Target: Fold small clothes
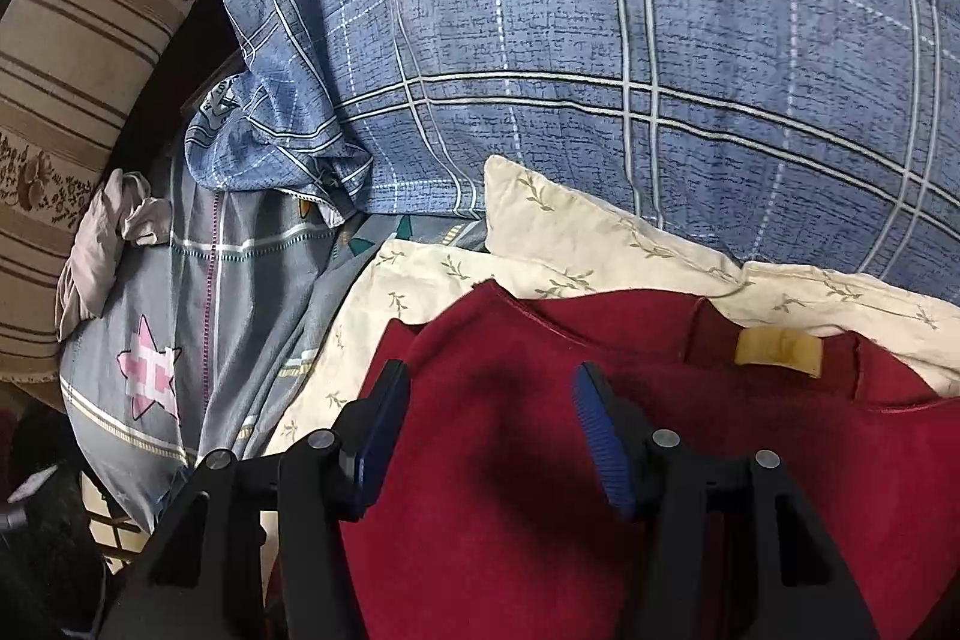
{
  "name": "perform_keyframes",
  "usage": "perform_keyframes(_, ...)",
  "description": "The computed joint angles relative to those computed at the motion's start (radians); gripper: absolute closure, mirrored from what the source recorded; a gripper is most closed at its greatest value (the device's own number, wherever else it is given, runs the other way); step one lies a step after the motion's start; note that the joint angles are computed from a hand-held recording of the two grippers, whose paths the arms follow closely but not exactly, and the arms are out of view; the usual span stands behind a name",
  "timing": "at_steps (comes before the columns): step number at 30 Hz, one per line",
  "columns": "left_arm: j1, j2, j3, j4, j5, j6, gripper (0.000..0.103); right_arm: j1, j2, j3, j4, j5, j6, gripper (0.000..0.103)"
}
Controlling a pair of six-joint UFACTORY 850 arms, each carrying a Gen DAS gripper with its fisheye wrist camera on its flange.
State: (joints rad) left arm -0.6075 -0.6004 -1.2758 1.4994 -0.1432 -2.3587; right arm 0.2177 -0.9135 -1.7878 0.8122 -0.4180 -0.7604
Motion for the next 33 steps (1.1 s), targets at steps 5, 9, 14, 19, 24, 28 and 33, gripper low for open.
perform_keyframes(5, -0.002, -0.021, -0.028, -0.163, -0.017, 0.171, 0.023, 0.018, -0.064, -0.080, -0.006, -0.066, 0.016, 0.044)
perform_keyframes(9, -0.005, -0.034, -0.045, -0.238, -0.036, 0.261, 0.023, 0.056, -0.147, -0.192, -0.190, -0.076, 0.185, 0.043)
perform_keyframes(14, -0.005, -0.036, -0.049, -0.273, -0.043, 0.305, 0.023, 0.086, -0.165, -0.207, -0.391, -0.007, 0.342, 0.069)
perform_keyframes(19, -0.002, -0.036, -0.048, -0.256, -0.038, 0.296, 0.023, 0.075, -0.093, -0.103, -0.190, 0.068, 0.104, 0.097)
perform_keyframes(24, 0.002, -0.043, -0.052, -0.278, -0.037, 0.330, 0.023, 0.070, -0.135, -0.161, -0.074, 0.018, 0.029, 0.102)
perform_keyframes(28, 0.010, -0.047, -0.054, -0.263, -0.020, 0.308, 0.022, 0.083, -0.192, -0.223, -0.166, -0.013, 0.134, 0.102)
perform_keyframes(33, 0.016, -0.043, -0.046, -0.201, -0.007, 0.241, 0.023, 0.040, -0.118, -0.130, 0.063, -0.037, -0.018, 0.084)
